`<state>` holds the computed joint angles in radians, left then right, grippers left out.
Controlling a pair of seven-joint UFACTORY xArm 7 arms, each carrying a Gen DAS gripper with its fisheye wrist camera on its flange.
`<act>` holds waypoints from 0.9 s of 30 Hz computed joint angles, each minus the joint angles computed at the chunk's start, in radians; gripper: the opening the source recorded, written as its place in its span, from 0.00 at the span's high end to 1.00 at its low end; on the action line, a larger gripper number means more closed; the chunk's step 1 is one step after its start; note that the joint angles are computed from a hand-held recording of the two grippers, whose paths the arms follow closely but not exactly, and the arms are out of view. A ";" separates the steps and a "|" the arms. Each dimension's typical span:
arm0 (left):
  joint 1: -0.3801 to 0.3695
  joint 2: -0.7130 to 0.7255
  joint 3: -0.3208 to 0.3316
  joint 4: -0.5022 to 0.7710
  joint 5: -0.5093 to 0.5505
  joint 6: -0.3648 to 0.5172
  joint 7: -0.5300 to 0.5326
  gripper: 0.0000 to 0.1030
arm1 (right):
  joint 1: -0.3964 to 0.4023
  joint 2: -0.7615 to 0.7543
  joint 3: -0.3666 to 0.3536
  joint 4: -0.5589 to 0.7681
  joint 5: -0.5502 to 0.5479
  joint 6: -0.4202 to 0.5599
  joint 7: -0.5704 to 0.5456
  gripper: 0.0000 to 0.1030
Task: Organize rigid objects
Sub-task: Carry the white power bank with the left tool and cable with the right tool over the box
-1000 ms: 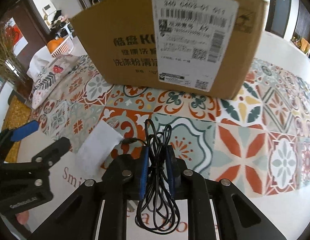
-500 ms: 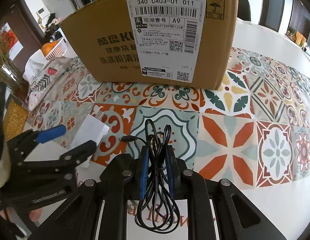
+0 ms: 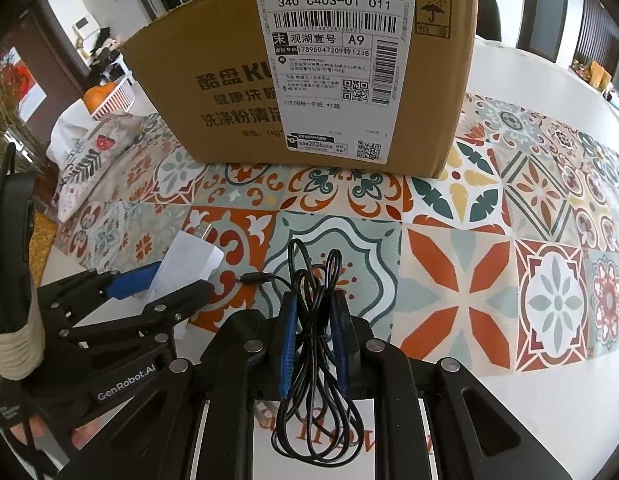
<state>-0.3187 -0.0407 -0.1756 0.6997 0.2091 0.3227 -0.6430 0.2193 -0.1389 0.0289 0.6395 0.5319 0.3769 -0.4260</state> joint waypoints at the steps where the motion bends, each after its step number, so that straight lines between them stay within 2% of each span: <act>1: 0.000 -0.007 -0.001 -0.004 0.005 0.000 -0.006 0.53 | 0.000 -0.003 -0.001 -0.001 0.002 0.001 -0.002 0.83; 10: 0.035 -0.107 -0.032 -0.029 0.111 0.025 -0.102 0.53 | 0.013 -0.047 -0.010 -0.013 0.018 0.013 -0.010 0.84; 27: 0.077 -0.204 -0.081 -0.025 0.173 0.039 -0.152 0.53 | 0.053 -0.147 -0.050 -0.040 0.024 0.001 -0.012 0.88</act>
